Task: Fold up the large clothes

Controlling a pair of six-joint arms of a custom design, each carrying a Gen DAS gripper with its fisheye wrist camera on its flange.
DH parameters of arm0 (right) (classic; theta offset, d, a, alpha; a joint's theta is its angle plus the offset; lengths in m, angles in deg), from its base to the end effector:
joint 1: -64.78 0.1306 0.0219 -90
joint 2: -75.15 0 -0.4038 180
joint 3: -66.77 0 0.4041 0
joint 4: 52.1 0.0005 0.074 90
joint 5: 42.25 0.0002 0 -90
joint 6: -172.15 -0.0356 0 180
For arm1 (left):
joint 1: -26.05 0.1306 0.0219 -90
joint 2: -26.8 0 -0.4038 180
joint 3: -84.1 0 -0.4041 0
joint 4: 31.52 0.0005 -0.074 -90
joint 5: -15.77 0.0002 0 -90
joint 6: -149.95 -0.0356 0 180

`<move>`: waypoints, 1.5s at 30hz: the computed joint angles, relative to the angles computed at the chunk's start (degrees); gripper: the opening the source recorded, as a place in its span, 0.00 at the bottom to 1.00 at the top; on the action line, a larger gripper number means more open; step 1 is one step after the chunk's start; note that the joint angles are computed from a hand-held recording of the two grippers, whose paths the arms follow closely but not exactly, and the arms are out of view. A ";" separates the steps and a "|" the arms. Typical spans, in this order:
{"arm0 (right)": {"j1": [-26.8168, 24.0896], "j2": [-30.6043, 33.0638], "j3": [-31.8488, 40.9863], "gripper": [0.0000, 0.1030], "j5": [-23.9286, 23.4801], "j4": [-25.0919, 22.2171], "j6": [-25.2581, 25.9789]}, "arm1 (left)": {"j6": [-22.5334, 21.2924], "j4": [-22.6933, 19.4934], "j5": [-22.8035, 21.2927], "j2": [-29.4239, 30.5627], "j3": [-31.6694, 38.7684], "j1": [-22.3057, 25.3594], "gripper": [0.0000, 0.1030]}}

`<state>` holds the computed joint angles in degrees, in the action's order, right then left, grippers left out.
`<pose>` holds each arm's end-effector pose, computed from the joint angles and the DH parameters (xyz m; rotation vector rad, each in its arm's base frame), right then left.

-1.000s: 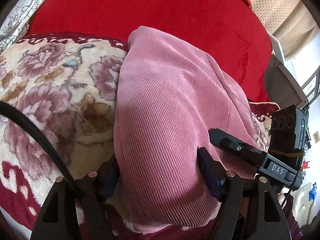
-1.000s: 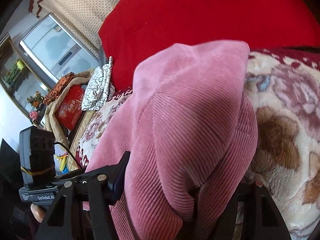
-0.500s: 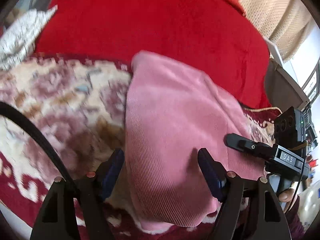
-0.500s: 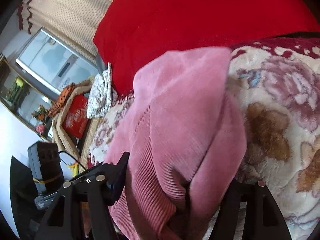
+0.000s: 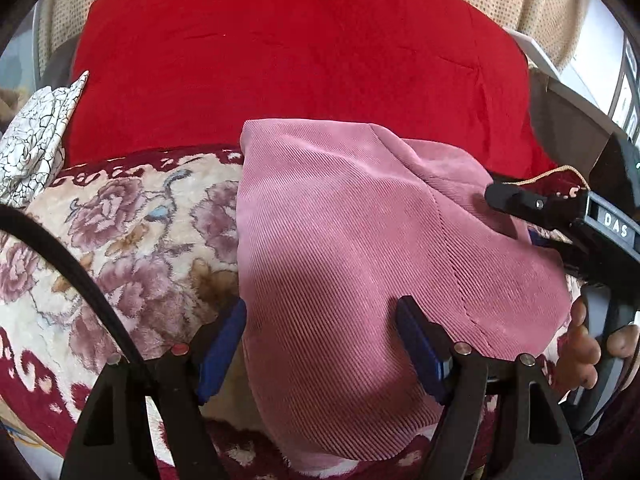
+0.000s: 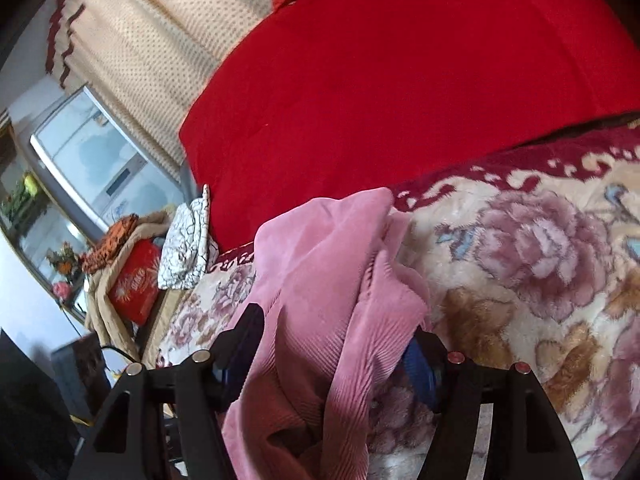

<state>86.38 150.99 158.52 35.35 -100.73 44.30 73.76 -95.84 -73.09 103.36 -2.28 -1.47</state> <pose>0.3722 0.1550 0.5739 0.1852 2.2383 0.8186 0.3441 -0.1806 0.5613 0.2990 2.4080 -0.3577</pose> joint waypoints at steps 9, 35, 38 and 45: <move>0.04 -0.64 -0.58 0.39 -11.51 -1.63 2.51 | 2.17 0.22 -1.48 -0.53 0.38 1.48 0.75; 2.92 0.54 8.77 0.38 -1.83 -16.51 11.95 | -1.73 -0.81 -2.59 1.57 -0.62 -1.05 0.81; 4.00 0.97 8.27 0.38 1.27 -9.78 9.92 | -1.93 -0.94 -2.70 1.99 -0.51 -1.09 0.82; 0.73 8.90 4.56 0.30 -5.86 -5.47 5.60 | -0.32 -1.36 6.49 0.55 -0.19 3.86 0.82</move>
<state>87.11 159.89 163.08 29.50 -106.20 49.89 73.44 -97.20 -66.61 103.91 -2.47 2.39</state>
